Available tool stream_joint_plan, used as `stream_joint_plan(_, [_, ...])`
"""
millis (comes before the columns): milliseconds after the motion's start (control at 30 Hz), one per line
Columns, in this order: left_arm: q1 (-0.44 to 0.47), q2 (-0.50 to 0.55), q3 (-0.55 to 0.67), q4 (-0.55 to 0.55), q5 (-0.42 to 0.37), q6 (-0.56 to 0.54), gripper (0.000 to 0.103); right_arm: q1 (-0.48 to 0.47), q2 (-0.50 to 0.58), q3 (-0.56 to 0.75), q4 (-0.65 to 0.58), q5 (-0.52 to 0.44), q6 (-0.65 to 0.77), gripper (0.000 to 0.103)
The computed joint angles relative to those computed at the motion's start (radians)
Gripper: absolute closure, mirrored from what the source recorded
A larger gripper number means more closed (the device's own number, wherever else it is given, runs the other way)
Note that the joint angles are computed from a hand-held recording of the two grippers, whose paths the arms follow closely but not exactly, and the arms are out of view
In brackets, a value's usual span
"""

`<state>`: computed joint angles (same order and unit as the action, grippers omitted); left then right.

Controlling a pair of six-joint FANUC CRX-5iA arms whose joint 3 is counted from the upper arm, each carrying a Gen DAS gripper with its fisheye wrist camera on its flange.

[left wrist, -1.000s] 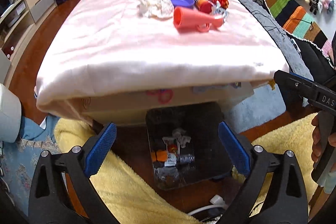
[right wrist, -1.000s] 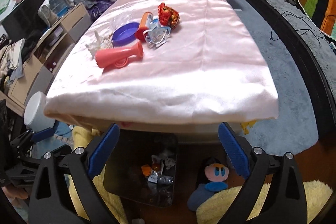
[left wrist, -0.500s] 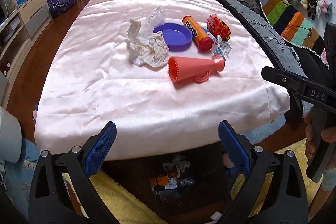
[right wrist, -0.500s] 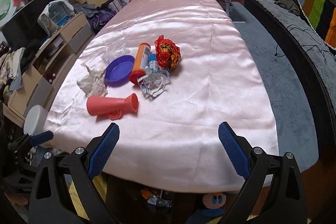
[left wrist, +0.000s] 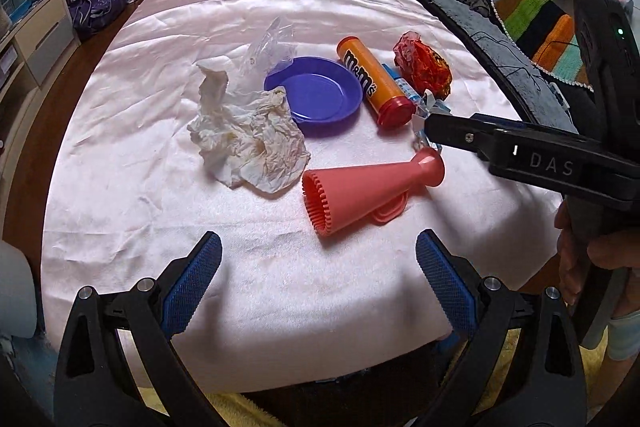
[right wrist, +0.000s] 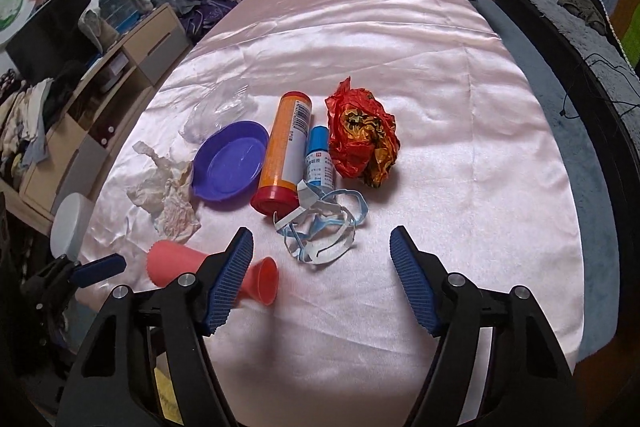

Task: Collect trash
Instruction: 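Grasp the blue-white strap with the right tool while the left tool reaches toward the pink horn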

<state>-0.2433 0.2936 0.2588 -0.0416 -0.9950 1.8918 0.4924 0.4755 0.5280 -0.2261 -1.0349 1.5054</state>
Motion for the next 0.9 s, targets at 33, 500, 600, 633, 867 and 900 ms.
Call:
stream_joint_plan(33, [0.001,0.007,0.005,0.006,0.002,-0.009,0.010,-0.001,0.009,0.011,-0.005,-0.008,0.003,0.031])
stream_joint_plan(500, [-0.020,0.095,0.104,0.039,-0.009,-0.010,0.010,-0.013,0.033,0.028,0.038,-0.009,0.038,0.090])
stream_joint_plan(600, [-0.029,0.117,0.129,0.031,-0.019,0.011,0.010,-0.028,0.019,0.015,0.025,-0.006,0.043,0.090])
stream_joint_plan(633, [-0.031,0.126,0.140,0.030,-0.023,0.016,0.010,-0.033,0.013,0.010,0.020,-0.005,0.047,0.090])
stream_joint_plan(867, [-0.049,0.190,0.230,-0.005,-0.061,0.030,0.011,-0.062,-0.010,-0.011,-0.002,-0.003,0.073,0.090])
stream_joint_plan(900, [-0.051,0.198,0.242,-0.012,-0.066,0.033,0.011,-0.066,-0.011,-0.012,-0.005,-0.004,0.075,0.090])
